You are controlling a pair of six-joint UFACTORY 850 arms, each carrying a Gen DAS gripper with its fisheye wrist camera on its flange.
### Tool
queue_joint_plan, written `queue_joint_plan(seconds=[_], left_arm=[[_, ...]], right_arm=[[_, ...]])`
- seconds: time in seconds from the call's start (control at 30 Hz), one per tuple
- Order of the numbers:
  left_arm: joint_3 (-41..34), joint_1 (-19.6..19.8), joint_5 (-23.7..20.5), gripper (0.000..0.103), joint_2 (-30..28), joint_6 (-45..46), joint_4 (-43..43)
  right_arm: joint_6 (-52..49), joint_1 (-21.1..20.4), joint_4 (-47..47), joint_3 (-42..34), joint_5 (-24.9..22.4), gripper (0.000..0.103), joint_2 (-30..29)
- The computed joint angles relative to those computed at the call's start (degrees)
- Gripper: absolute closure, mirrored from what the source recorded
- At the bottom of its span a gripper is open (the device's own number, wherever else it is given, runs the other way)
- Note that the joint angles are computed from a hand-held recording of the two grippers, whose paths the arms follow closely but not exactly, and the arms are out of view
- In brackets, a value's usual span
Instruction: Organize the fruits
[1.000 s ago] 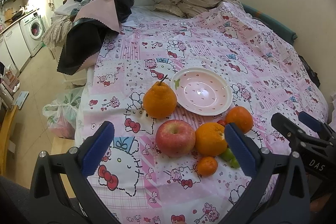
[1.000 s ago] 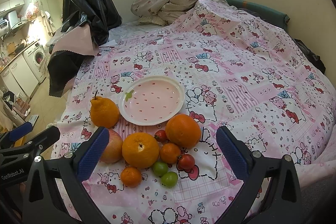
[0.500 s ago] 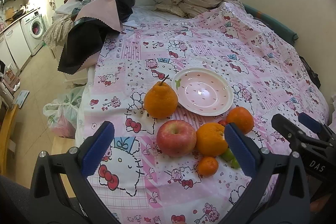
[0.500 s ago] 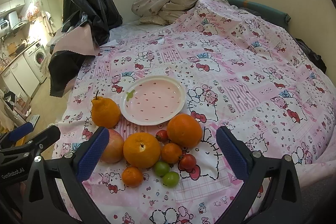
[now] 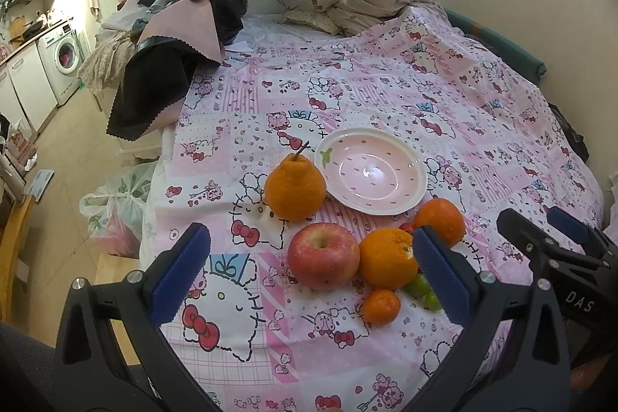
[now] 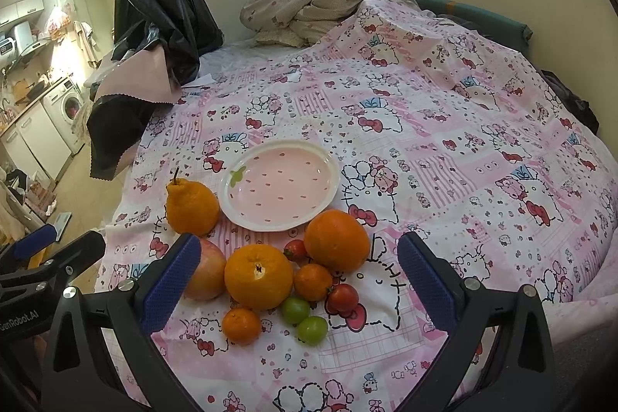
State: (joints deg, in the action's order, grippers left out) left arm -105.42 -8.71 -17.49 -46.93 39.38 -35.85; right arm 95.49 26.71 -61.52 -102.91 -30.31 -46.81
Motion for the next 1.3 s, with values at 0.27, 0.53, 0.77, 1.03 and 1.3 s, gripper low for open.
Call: queue_joint_plan(seconds=[0.27, 0.53, 0.77, 1.03, 1.3], left_arm=[[0.10, 0.07, -0.11, 0.000, 0.07, 0.50, -0.48], [-0.06, 0.02, -0.44, 0.000, 0.00, -1.84, 1.96], [-1.29, -0.13, -1.23, 0.000, -0.70, -6.11, 6.32], [-9.01, -0.15, -7.91, 0.000, -4.64, -13.16, 13.25], [-18.11, 0.12, -14.00, 0.000, -9.06, -18.90, 18.09]], right_arm=[[0.03, -0.06, 0.06, 0.08, 0.12, 0.000, 0.04], [-0.94, -0.10, 1.25, -0.52, 0.49, 0.000, -0.21], [-1.12, -0.36, 2.03, -0.39, 1.01, 0.000, -0.19], [-7.82, -1.80, 9.75, -1.83, 4.28, 0.000, -0.61], [-20.45, -4.17, 22.17, -2.44, 8.31, 0.000, 0.40]])
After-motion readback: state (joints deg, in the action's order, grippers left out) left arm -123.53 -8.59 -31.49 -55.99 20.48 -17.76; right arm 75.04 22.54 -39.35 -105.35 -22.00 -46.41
